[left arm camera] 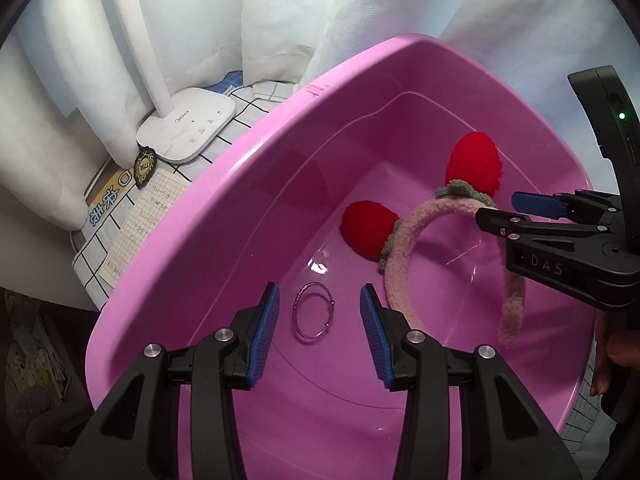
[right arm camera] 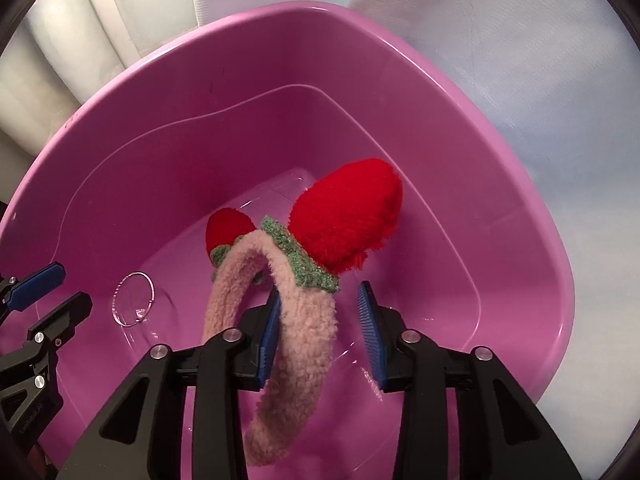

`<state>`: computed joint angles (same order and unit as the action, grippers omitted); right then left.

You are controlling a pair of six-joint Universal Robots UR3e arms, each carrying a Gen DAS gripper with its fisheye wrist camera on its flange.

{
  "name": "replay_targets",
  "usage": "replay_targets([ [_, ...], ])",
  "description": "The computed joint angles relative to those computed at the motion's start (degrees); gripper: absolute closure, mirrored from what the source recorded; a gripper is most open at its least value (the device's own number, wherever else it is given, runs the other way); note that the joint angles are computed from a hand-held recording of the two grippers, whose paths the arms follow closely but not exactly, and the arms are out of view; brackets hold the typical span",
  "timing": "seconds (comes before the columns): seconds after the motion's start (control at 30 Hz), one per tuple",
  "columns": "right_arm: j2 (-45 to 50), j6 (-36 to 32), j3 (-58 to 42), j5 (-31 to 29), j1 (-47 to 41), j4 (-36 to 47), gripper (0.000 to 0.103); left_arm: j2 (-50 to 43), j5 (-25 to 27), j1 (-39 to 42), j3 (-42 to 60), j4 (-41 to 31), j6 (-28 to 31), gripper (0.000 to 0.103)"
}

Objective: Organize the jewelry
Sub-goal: 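Carry bangle and headband into the pink tub and open both tools, then withdraw both tools from the tub back over the table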

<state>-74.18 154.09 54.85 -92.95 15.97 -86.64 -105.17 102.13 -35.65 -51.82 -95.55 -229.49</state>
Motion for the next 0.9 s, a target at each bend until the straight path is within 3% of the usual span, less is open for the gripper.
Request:
replay_targets([
  [0.03,-0.24,0.06,0.24,-0.1,0.21,-0.42,0.046,-0.13,-0.14,0.1,0.35,-0.25,0.07,0.043],
  [0.17,1.28,1.76,-2.07,-0.23,2.01,0.19,0.046,-1.2,1.2,-0.6,3.26,-2.31,-0.17,0.025],
  [0.33,4.37,2.62,-7.07,0.24,2.07,1.81,0.046,-1.29,1.22,-1.04,3.89,-3.14,-0.71,0.023],
  [0.9,-1.72,0.11,0.04,3.3,-1.47,-0.24,0.042,-2.46,4.51,-3.13,9.0,-7.63,-3.16,0.022],
])
